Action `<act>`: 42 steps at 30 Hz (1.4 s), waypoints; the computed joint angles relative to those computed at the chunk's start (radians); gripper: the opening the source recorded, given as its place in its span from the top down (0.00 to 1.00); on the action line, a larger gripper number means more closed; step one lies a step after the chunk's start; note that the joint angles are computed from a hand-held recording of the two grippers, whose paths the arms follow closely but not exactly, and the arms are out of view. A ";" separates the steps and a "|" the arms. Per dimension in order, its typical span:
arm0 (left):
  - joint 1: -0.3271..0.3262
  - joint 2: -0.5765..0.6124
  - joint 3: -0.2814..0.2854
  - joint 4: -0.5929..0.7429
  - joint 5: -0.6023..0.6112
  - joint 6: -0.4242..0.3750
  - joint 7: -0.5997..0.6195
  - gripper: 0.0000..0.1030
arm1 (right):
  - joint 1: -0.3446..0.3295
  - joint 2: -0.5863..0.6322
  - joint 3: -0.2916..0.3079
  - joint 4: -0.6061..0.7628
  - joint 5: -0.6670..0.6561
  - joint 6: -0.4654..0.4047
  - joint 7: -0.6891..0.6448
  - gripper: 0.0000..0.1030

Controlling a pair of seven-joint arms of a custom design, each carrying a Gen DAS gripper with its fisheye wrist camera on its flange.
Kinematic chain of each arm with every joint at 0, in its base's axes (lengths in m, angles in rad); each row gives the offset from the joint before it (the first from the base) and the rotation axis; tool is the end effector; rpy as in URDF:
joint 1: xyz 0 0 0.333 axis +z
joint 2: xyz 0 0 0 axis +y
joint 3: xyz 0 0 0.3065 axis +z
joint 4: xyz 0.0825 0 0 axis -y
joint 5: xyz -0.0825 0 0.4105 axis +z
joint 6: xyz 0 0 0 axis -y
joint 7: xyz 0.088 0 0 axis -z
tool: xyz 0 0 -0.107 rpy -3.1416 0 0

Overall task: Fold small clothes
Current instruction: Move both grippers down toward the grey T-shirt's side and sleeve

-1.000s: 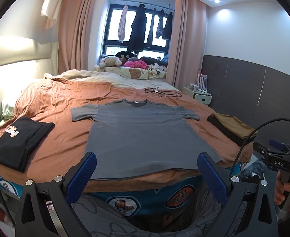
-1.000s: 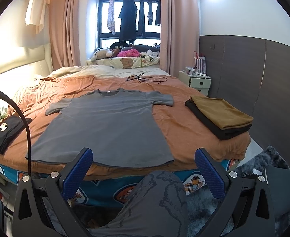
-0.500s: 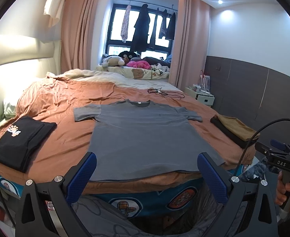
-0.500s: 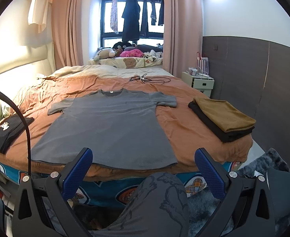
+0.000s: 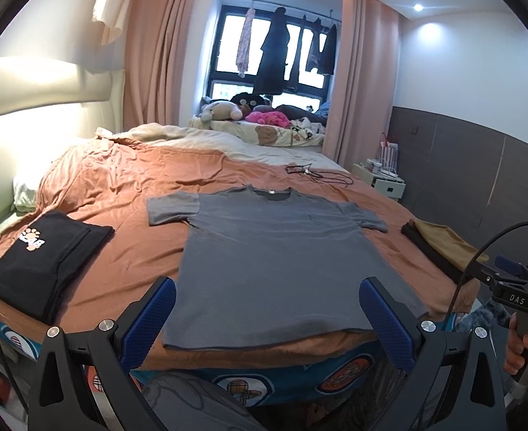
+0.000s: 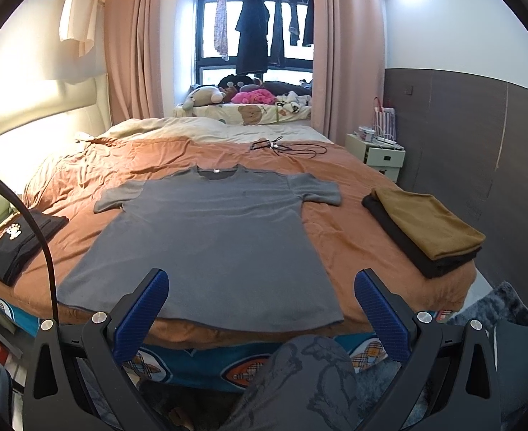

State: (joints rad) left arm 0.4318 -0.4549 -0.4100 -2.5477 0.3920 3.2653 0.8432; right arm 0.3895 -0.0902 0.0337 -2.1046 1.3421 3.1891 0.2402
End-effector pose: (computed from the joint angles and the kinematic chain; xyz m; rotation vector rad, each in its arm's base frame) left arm 0.4756 -0.0439 0.5191 -1.7216 1.3281 -1.0090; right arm 0.5499 0.1489 0.5192 -1.7323 1.1682 -0.7624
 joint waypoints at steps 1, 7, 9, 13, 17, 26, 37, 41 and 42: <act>0.007 0.009 -0.001 0.008 -0.001 -0.002 0.000 0.00 | -0.004 0.006 0.003 0.004 -0.027 -0.006 0.024 0.00; 0.059 0.058 -0.005 0.045 -0.005 0.002 -0.012 0.00 | -0.046 0.070 0.015 0.066 -0.229 -0.118 0.173 0.00; 0.086 0.077 -0.015 0.064 -0.007 -0.003 -0.019 0.00 | -0.066 0.106 0.021 0.102 -0.345 -0.162 0.277 0.00; 0.137 0.136 -0.027 0.118 0.003 -0.011 -0.033 0.00 | -0.102 0.176 0.043 0.197 -0.414 -0.233 0.321 0.00; 0.166 0.206 -0.023 0.187 0.040 -0.043 -0.063 0.00 | -0.124 0.242 0.050 0.276 -0.545 -0.269 0.429 0.00; 0.246 0.354 -0.056 0.338 0.219 -0.116 -0.191 0.00 | -0.152 0.384 0.098 0.449 -0.762 -0.290 0.598 0.00; 0.144 0.535 0.057 0.509 0.218 -0.177 -0.154 0.01 | -0.176 0.601 0.110 0.751 -0.799 -0.451 0.647 0.00; 0.109 0.592 0.097 0.569 0.159 -0.202 -0.102 0.01 | -0.173 0.673 0.113 0.848 -0.827 -0.453 0.688 0.00; 0.104 0.606 0.103 0.583 0.138 -0.207 -0.080 0.01 | -0.171 0.689 0.117 0.868 -0.833 -0.452 0.691 0.00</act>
State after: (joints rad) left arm 0.5361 0.1510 -0.3071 -1.9646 0.5297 3.0581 0.7628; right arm 0.2186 0.5993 0.1507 -1.2363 0.5088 2.7375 0.9315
